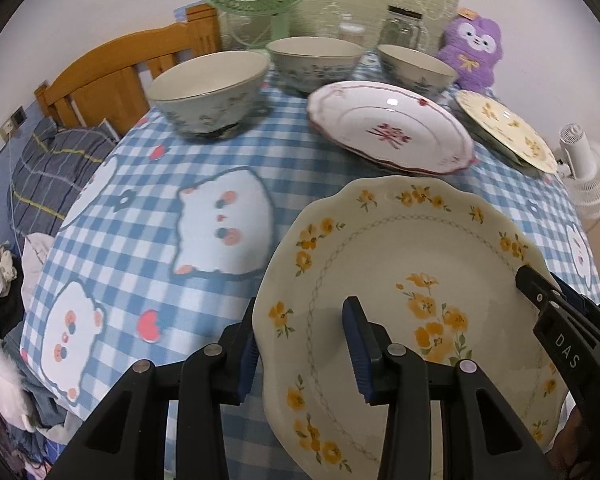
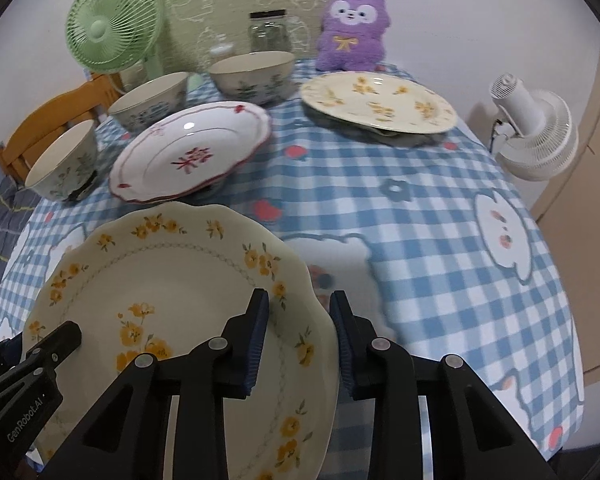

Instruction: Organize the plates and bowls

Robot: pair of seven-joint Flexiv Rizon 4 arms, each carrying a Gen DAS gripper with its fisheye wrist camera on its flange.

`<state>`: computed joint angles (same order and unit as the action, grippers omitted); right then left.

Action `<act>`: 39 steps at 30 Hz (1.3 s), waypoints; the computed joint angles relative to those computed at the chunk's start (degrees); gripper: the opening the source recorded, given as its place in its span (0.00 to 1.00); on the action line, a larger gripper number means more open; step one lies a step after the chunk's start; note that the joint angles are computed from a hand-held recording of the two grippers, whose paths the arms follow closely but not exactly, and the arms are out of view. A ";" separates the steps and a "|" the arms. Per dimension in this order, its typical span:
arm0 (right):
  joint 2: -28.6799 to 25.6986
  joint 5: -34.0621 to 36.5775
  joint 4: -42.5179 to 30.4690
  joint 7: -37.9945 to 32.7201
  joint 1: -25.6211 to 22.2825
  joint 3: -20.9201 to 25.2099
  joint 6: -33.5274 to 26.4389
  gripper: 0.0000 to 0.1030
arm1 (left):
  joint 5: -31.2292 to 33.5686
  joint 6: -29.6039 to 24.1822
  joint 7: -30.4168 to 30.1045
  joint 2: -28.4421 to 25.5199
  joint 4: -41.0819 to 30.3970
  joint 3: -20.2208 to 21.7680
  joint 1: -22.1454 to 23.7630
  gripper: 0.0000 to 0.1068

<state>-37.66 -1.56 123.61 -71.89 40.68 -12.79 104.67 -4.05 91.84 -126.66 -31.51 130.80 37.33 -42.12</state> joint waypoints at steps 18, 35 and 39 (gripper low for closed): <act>-2.51 2.93 -1.99 -1.10 -6.53 -2.42 2.40 0.34 | 6.71 -4.15 -0.75 -5.89 -14.05 -4.86 0.72 0.37; -4.31 4.26 -3.90 -2.28 -11.09 -3.35 3.59 0.34 | 9.42 -5.03 -0.29 -9.93 -22.68 -9.89 3.52 0.37; -4.40 4.48 -3.96 -2.50 -11.56 -2.96 3.88 0.34 | 9.59 -5.01 -0.59 -10.22 -23.01 -10.10 3.67 0.38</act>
<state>-42.05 2.92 119.65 -74.39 29.12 -15.76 108.55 5.54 86.83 -127.25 -41.72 107.79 27.23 -38.45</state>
